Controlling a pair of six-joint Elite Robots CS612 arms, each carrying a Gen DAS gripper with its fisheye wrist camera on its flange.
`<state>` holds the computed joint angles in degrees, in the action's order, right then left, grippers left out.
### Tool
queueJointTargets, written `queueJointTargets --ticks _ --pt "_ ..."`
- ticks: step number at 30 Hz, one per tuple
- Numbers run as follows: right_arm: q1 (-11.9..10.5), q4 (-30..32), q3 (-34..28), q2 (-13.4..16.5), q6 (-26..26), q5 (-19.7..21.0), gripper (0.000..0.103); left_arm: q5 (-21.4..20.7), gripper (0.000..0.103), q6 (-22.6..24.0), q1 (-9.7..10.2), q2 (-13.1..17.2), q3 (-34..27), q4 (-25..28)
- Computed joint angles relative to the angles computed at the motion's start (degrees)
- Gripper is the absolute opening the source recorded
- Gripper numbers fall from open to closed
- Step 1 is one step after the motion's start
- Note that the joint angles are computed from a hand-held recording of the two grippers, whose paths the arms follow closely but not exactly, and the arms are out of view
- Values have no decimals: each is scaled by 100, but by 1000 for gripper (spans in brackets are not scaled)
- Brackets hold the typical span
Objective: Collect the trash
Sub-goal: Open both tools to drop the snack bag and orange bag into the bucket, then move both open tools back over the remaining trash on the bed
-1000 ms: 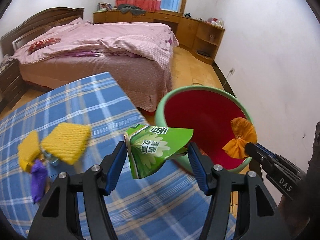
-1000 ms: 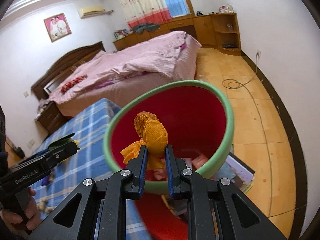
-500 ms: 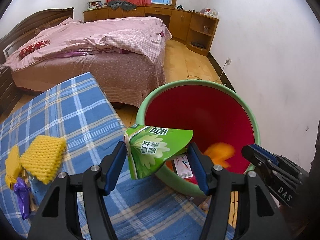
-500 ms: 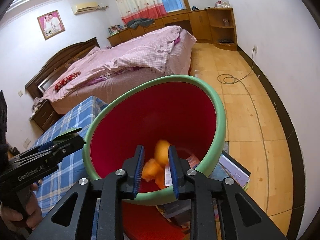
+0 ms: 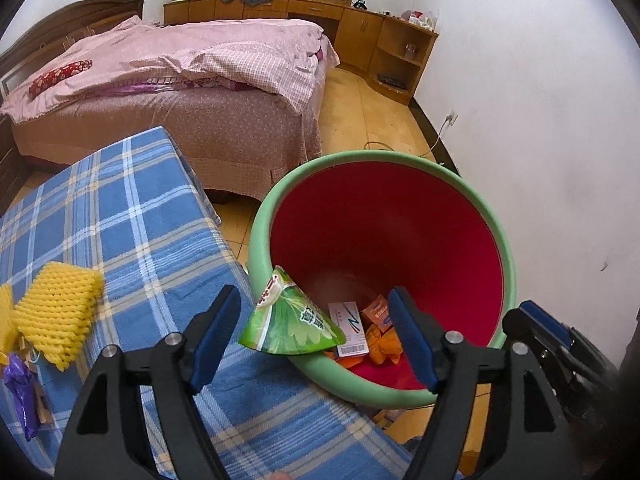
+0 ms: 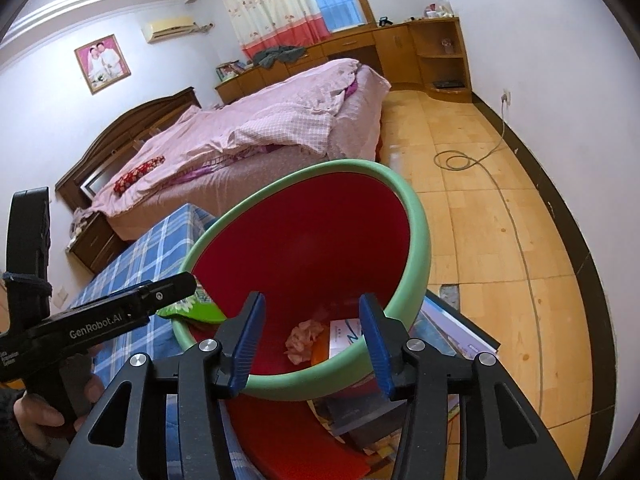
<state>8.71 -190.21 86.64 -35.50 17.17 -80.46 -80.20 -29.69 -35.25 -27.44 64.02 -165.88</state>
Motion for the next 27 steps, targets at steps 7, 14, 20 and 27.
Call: queueJointTargets --ticks 7,14,20,27 --pt "24 -38 34 -25 13 -17 51 74 77 -6 -26 -144 233 -201" --pt "67 -189 144 -101 -9 -29 55 180 77 34 -53 -355 597 -509" --pt "103 -234 214 -142 -20 -9 56 169 77 -51 -21 -380 673 -304" --pt "109 -112 200 -133 -20 -25 56 27 77 -9 22 -261 626 -309"
